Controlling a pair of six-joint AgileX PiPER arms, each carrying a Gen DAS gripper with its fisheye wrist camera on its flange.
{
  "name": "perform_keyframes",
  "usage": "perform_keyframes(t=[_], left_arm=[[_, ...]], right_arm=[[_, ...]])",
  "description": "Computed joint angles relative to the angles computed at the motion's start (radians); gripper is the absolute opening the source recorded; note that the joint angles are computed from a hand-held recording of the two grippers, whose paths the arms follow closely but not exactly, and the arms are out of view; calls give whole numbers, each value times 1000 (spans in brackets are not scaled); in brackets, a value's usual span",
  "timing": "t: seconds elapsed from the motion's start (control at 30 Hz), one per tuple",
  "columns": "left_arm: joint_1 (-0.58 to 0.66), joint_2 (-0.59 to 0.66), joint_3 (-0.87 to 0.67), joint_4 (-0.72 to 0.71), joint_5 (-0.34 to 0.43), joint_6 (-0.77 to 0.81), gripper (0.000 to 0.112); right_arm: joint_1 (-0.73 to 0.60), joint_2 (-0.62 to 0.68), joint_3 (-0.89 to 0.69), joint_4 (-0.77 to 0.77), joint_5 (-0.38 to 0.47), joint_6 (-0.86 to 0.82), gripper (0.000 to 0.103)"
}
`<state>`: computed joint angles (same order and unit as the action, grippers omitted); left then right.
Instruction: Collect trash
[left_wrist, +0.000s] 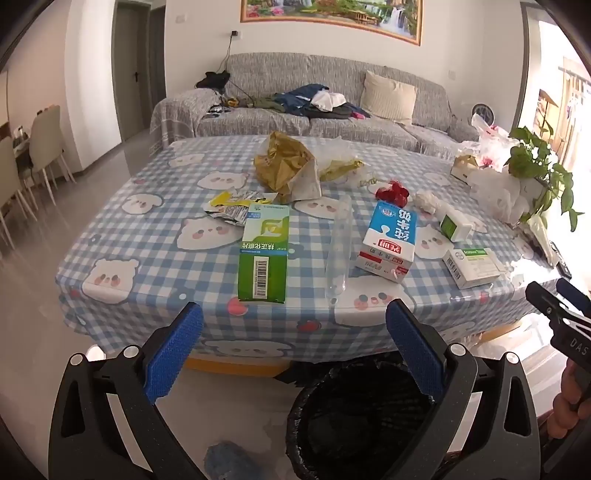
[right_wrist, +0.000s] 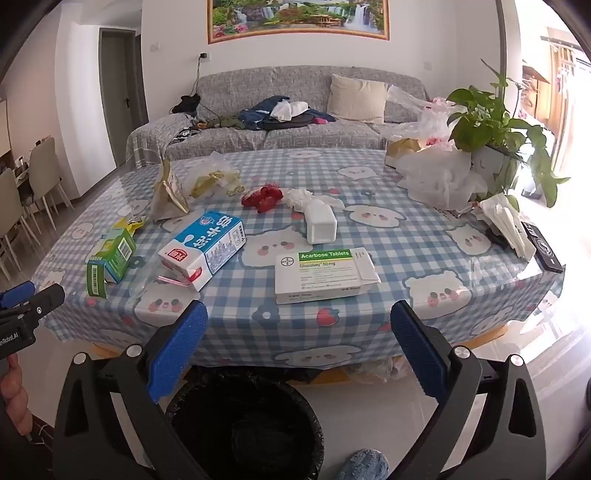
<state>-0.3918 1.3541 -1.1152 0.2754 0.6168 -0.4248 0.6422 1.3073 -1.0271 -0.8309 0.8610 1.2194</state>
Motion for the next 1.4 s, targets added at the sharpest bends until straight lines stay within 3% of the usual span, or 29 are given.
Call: perform_keyframes(t=[0.27,0.93,1.1,1.4], left_arm=[[-23,14,-28,30,28,-27,97],[25,14,15,-15,-25,32,97],[-20,0,16,53,-11,-44,97],[-11,3,10,27,-9,-21,97]], right_arm=[[3,-6,8,-14,7,2,95],[9,5,-2,-10,3,5,95],[5,3,1,-7,-2,4,95],[8,3,1,-9,-1,7,95]])
